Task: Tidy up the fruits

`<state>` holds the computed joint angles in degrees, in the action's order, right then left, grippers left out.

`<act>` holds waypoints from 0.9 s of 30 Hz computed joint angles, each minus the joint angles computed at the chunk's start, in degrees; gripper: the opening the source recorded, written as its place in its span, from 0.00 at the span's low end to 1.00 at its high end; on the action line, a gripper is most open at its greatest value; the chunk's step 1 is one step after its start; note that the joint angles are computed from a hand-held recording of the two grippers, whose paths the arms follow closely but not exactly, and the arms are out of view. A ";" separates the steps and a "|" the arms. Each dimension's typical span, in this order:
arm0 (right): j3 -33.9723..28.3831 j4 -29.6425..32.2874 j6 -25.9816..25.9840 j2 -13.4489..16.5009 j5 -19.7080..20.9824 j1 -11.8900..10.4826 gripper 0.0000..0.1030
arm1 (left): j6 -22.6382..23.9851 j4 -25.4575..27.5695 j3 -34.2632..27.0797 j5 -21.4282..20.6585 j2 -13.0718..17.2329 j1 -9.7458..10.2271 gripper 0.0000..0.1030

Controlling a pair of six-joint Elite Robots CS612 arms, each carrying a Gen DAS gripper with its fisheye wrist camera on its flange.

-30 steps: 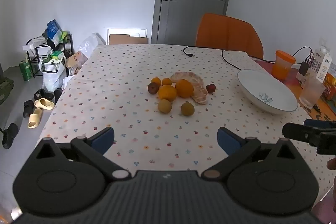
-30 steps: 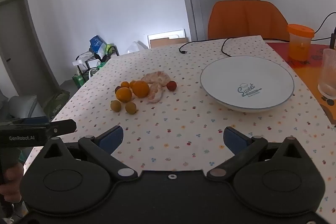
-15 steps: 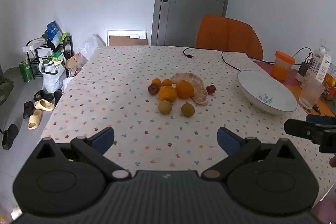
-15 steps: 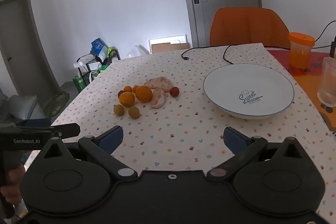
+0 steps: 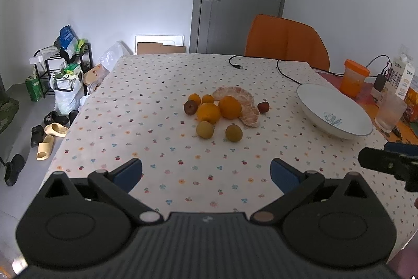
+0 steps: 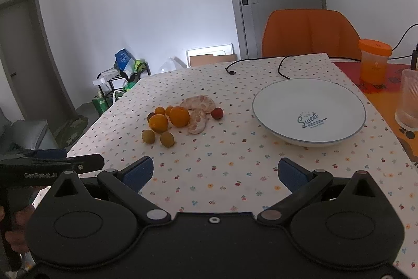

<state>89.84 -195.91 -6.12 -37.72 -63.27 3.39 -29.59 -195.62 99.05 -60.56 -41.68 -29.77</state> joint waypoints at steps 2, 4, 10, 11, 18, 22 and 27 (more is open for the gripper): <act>-0.04 0.26 -0.10 0.00 -0.02 0.03 1.00 | 0.43 -0.57 0.10 0.02 0.02 -0.10 1.00; 0.12 0.28 -0.44 -0.09 0.15 0.04 1.00 | 0.72 -0.81 0.22 -0.39 0.01 -0.06 1.00; 0.18 -0.28 -0.82 -0.14 -0.24 0.28 1.00 | 0.36 -0.23 -0.51 -0.41 0.57 0.04 1.00; 0.17 -0.21 -0.91 -0.14 -0.17 0.28 1.00 | 0.27 -0.28 -0.47 -0.26 0.56 0.06 1.00; 0.38 -0.16 -1.40 -0.20 0.34 0.22 1.00 | 0.15 -0.69 -0.43 0.14 0.62 0.19 1.00; 0.27 0.10 -1.14 -0.17 0.26 0.21 1.00 | 0.25 -0.87 -0.17 0.02 0.39 0.14 1.00; 0.29 0.32 -1.49 -0.22 0.58 0.15 1.00 | 0.53 -1.17 -0.18 -0.22 0.47 0.11 1.00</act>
<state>90.12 -195.60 -7.61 -37.94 -62.69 3.55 -29.06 -196.79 98.88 -60.79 -41.22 -29.67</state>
